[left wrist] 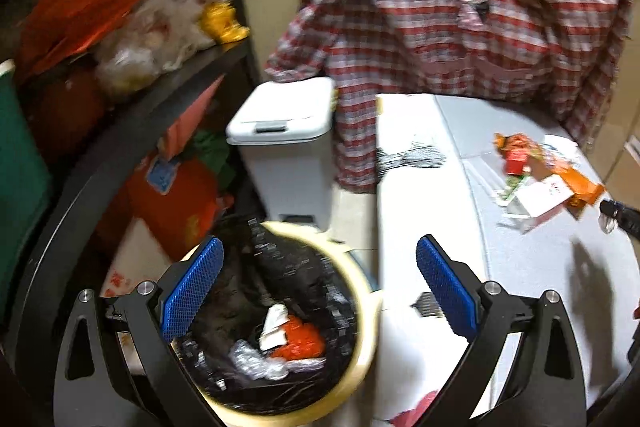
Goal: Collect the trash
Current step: 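Grasp the red-and-white milk carton with the left gripper while the right holds tissue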
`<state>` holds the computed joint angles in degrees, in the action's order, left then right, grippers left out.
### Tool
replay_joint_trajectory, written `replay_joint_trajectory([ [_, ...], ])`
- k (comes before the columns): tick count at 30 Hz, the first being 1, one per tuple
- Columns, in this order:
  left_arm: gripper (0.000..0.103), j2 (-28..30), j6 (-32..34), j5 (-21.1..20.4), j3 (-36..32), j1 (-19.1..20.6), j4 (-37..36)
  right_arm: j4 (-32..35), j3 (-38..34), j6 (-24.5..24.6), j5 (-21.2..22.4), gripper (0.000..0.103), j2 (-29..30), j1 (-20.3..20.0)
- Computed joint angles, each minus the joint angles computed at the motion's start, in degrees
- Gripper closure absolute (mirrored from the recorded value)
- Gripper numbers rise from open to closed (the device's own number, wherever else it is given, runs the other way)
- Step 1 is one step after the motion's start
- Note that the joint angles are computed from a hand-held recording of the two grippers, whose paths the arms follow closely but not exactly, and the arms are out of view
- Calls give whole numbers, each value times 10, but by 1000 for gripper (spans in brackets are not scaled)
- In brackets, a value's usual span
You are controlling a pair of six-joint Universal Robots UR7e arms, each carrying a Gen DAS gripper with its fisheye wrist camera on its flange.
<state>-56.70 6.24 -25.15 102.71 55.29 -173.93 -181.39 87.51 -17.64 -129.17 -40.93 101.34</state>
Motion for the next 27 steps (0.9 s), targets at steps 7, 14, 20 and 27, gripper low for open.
replay_joint_trajectory([
  [7,9,45,99,-113,-44,1,-6,-20,47,8,17,88,-52,5],
  [14,9,165,279,-225,-158,22,-10,18,36,36,31,88,-53,-10],
  [20,9,230,267,-285,-243,49,85,26,30,23,15,88,-46,-15],
  [27,11,281,267,-320,-319,67,139,38,19,17,-1,87,-39,-25],
])
